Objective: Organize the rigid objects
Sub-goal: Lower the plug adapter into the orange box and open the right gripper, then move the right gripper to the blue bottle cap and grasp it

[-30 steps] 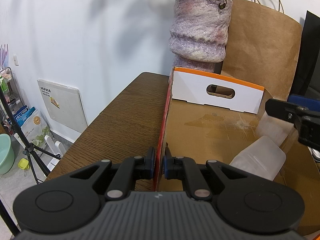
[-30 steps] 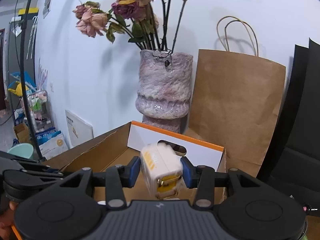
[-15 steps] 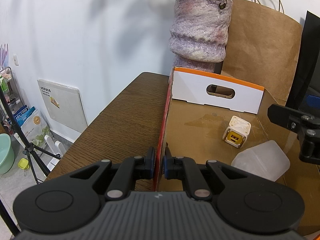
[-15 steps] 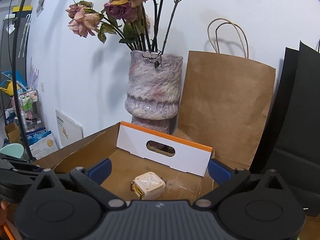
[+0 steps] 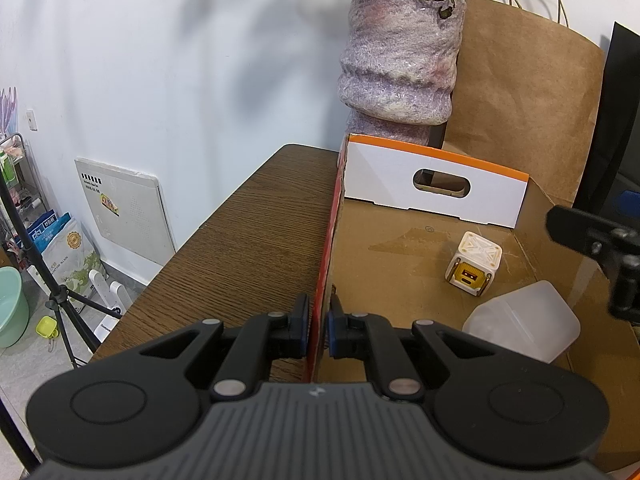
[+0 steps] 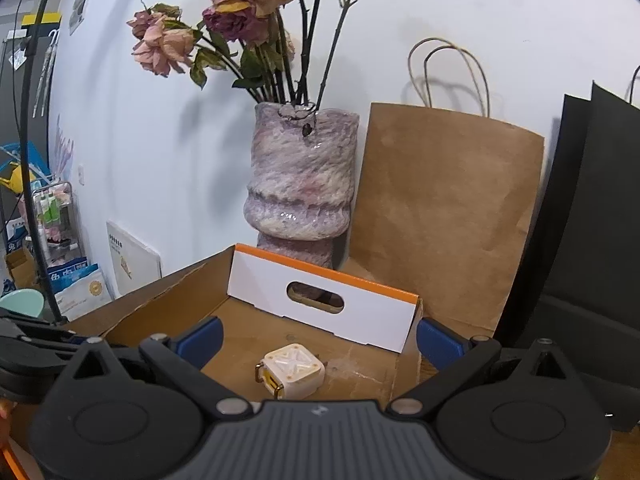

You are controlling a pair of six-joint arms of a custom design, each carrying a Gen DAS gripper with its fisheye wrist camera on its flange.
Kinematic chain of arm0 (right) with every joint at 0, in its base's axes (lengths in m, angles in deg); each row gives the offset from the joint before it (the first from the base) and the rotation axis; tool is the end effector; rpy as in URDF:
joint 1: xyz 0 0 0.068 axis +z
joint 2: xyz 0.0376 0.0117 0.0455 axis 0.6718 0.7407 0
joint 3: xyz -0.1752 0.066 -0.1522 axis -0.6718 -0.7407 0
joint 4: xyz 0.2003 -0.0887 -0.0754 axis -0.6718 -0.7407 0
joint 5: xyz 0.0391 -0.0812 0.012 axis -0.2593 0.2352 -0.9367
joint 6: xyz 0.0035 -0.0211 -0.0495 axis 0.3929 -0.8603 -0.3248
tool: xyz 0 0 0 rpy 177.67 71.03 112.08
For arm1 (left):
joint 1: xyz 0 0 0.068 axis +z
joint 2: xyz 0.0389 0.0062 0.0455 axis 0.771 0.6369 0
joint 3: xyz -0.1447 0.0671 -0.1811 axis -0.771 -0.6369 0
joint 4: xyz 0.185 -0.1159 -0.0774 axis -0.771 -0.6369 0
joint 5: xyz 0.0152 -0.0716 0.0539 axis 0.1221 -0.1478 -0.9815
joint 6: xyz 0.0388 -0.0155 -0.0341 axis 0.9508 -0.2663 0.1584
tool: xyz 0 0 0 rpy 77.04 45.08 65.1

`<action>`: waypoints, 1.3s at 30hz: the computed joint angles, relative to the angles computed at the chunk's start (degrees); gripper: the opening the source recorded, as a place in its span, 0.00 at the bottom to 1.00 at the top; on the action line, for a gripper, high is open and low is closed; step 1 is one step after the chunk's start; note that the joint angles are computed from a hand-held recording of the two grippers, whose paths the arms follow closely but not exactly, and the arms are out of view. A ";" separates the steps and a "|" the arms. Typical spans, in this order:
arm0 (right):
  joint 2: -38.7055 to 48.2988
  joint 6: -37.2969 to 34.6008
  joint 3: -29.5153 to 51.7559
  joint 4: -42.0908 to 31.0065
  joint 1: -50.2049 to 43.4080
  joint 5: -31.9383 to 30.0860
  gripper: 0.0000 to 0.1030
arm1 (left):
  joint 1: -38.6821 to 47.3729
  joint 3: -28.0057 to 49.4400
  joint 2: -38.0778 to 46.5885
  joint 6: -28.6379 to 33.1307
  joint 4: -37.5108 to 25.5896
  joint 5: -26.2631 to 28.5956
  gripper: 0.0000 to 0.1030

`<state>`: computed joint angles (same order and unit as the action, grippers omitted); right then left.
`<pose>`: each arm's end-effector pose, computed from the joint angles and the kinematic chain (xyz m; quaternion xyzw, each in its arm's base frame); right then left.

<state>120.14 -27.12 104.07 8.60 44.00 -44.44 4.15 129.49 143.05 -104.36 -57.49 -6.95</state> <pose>0.2486 0.0215 0.1603 -0.2462 0.8099 0.0927 0.5242 0.1965 -0.1715 0.1336 -0.1509 0.8960 0.0324 0.4164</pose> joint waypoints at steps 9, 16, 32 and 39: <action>-4.38 -0.09 -1.41 -0.23 -7.87 -4.34 1.00 | 0.04 0.01 -0.02 0.07 -0.01 0.00 0.09; -3.55 -2.85 -0.56 -1.06 -20.31 -10.22 1.00 | -0.08 0.04 0.07 -0.08 -0.06 -0.06 0.09; 12.26 -16.37 3.39 -1.42 -36.79 -11.57 1.00 | -0.11 0.02 0.06 -0.09 -0.04 -0.09 0.09; 20.03 -19.84 6.89 -5.03 -39.14 -9.76 1.00 | -0.03 0.00 0.01 -0.05 -0.03 -0.06 0.09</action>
